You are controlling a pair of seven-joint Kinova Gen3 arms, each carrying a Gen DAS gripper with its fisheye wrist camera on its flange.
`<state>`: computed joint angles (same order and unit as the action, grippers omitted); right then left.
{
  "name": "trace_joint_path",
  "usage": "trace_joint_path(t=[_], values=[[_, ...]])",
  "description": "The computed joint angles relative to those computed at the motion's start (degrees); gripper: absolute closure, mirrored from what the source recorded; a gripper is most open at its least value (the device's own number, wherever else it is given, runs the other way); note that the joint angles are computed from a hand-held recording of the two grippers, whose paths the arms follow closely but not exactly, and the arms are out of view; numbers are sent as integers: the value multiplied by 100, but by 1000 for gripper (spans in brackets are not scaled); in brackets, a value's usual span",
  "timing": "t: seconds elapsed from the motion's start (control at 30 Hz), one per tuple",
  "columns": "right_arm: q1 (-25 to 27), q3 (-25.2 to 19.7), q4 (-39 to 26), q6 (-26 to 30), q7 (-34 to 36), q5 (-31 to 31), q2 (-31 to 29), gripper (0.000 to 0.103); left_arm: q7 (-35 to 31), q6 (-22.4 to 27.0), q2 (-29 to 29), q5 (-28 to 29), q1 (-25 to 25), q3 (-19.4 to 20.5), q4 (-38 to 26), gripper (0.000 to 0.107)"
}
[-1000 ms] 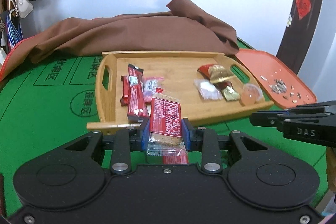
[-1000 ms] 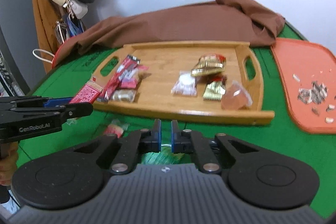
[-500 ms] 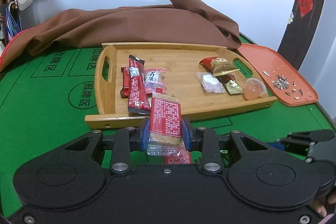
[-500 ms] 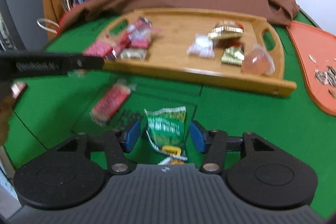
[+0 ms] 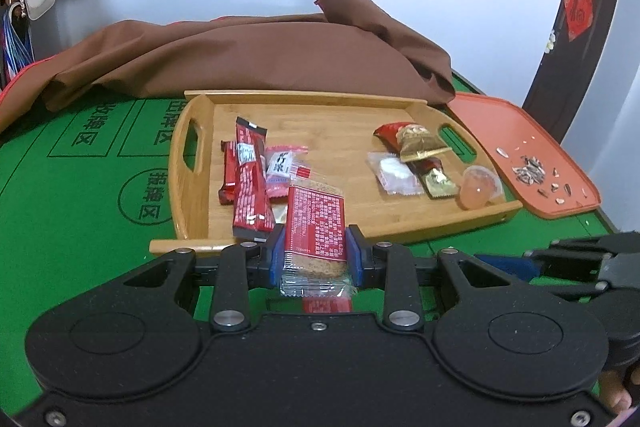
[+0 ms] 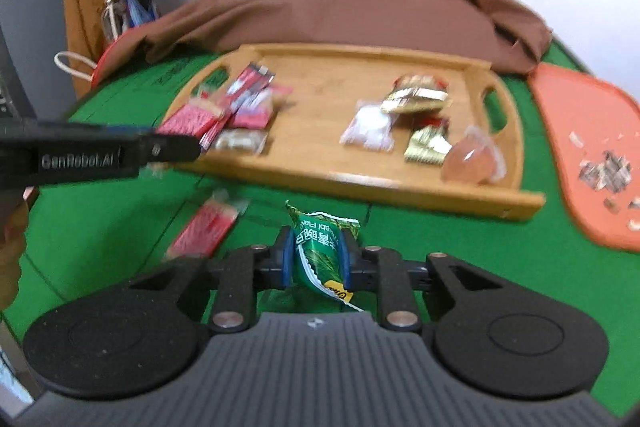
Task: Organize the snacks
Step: 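Carry the red biscuit packet and green pouch onto the bamboo tray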
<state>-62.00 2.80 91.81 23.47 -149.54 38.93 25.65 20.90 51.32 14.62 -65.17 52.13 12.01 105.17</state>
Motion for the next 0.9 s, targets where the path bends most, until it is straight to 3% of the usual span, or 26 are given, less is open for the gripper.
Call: trace_joint_path(t=[0.2, 0.33, 0.6, 0.9], values=[[-14, 194, -162, -4, -241, 222, -93, 77, -124, -331, -18, 2, -218, -81, -88, 78], [79, 173, -662, 456, -279, 290, 139, 76, -456, -596, 106, 173, -400, -173, -298, 78], [854, -344, -1833, 1107, 742, -733, 813, 76, -1231, -955, 581, 710, -606, -593, -876, 78], [988, -176, -3096, 1917, 1361, -1418, 1524, 76, -2128, -914, 1104, 1405, -598, -1063, -1582, 78]])
